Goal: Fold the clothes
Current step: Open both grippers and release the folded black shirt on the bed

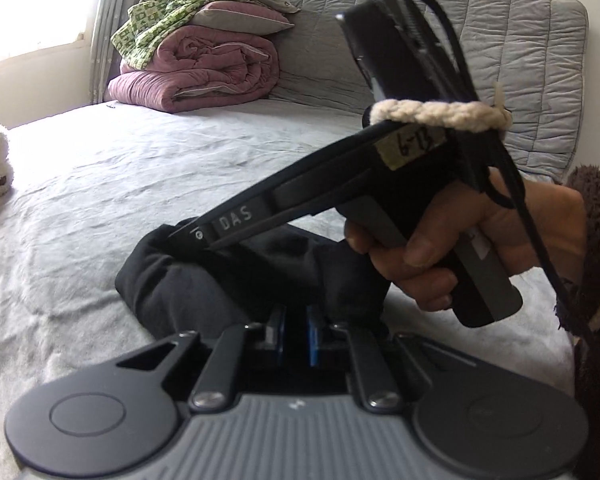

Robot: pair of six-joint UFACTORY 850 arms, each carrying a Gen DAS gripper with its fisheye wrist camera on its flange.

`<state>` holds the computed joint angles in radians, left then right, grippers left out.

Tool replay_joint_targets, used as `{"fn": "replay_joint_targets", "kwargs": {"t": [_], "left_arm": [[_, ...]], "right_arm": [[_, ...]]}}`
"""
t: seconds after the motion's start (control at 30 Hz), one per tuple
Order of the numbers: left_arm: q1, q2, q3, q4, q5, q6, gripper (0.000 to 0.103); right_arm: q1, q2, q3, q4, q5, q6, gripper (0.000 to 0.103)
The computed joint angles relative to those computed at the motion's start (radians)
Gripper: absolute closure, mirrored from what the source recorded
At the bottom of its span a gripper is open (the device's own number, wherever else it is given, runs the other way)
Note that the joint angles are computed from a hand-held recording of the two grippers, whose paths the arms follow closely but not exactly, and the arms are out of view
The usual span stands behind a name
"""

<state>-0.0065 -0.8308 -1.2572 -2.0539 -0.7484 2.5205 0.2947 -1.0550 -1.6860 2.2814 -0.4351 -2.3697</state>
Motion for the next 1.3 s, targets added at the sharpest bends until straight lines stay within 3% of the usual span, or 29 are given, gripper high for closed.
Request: {"fn": "replay_joint_targets", "kwargs": {"t": [0.07,0.23,0.43,0.6,0.63,0.77,0.83,0.93,1.0,1.13,1.3], "left_arm": [[0.013,0.003,-0.007,-0.010,-0.025,-0.023,0.092],[0.011,0.001,-0.012,-0.216,-0.046,0.074,0.092],[-0.016,-0.049,-0.074,-0.378,0.004,0.179,0.092],[-0.046,-0.097,-0.122,-0.499,0.041,0.298,0.096],[-0.052,-0.102,-0.128,-0.526,0.062,0.323,0.100],[-0.056,-0.101,-0.127,-0.564,0.089,0.361,0.100],[-0.062,-0.085,-0.112,-0.620,0.101,0.415,0.100],[-0.059,-0.049,-0.077,-0.653,0.102,0.415,0.100],[-0.052,-0.020,-0.043,-0.632,0.083,0.396,0.099],[-0.026,0.028,0.027,-0.452,0.013,0.289,0.097],[-0.012,0.054,0.094,-0.307,-0.048,0.276,0.097]], "right_arm": [[-0.007,0.032,0.052,0.098,-0.029,-0.099,0.088],[-0.020,0.080,0.138,0.266,-0.075,-0.262,0.088],[-0.011,0.082,0.154,0.343,-0.126,-0.357,0.088],[0.013,0.028,0.083,0.385,-0.044,-0.419,0.088],[0.012,0.016,0.072,0.422,-0.017,-0.453,0.094],[0.005,0.007,0.058,0.534,0.043,-0.511,0.090],[0.007,0.024,0.080,0.632,0.053,-0.603,0.090],[-0.008,0.070,0.139,0.640,0.032,-0.583,0.089],[-0.018,0.126,0.215,0.575,-0.034,-0.533,0.088],[-0.030,0.209,0.338,0.373,-0.145,-0.390,0.085],[-0.014,0.232,0.384,0.283,-0.121,-0.388,0.085]]}}
